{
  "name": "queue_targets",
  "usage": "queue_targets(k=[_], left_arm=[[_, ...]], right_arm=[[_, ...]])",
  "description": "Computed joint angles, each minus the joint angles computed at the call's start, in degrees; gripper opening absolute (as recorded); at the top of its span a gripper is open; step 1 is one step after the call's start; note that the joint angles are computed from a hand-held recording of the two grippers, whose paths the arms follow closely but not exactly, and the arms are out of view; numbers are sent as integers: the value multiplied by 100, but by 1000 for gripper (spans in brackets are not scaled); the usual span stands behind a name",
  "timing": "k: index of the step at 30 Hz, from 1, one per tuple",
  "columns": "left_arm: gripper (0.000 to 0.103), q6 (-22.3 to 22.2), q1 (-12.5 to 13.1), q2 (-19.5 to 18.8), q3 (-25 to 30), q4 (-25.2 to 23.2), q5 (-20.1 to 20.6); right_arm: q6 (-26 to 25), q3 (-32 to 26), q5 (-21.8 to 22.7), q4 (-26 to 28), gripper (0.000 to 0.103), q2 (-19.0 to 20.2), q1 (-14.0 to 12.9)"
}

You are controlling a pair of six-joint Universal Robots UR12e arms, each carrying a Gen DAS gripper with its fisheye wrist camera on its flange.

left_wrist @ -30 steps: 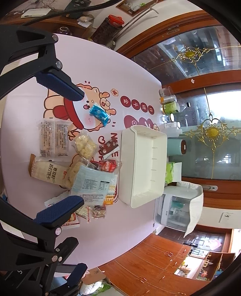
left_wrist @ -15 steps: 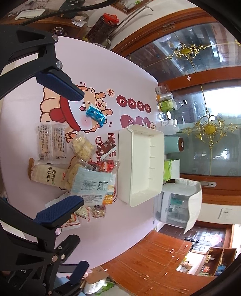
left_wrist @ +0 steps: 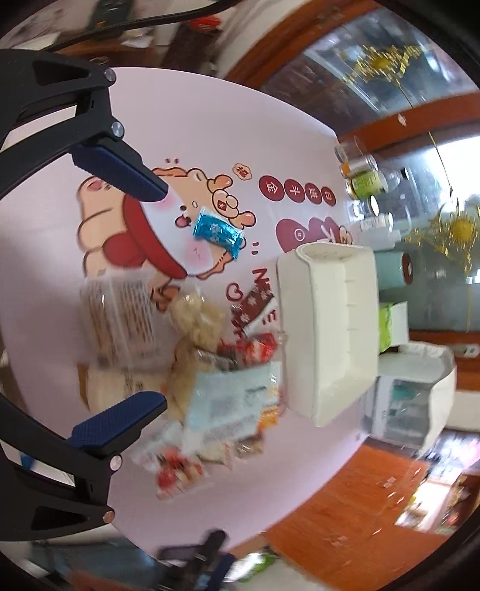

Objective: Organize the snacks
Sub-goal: 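Grasp the clear biscuit bag with the left tool while the right tool grasps the red apple-pastry packet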

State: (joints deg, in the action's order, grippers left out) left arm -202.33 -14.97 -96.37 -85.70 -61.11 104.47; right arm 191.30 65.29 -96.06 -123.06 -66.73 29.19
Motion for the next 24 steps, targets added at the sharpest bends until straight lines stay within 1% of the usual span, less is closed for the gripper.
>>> queue_targets(k=[2,5,6,7,8,10,12,14,18,20,22,24], left_arm=[[102,491,129,73,-281,250,-221],[102,1030,262,107,-551,374,-402],[102,1160,287,110,-621,394,-445],[102,1310,319,99,-664,347,-521],[102,1461,347,101,-713,355,-653],[102,1784,360,93,-799,468,-821],[102,2249,348,51,-828,522,-1002],[102,2811,304,-46,-764,410,-1087],[102,3596,219,-283,-556,26,-1141],[102,3900,203,-378,-482,-127,-1261],[102,4059,205,-475,-403,-294,-1348],[103,4157,189,-548,-367,-279,-1337]], right_arm=[[109,118,-21,38,75,3,-58],[142,258,-92,103,75,21,-93],[166,291,-32,181,75,34,-115],[210,339,126,245,75,41,-153],[246,374,229,305,75,45,-179],[428,412,462,552,75,76,-235],[614,440,686,689,75,108,-282],[776,472,896,730,75,123,-324],[1357,485,1303,746,75,214,-393],[1573,481,1401,688,75,276,-398],[1737,529,1583,468,75,321,-416],[1858,512,1711,371,75,375,-416]])
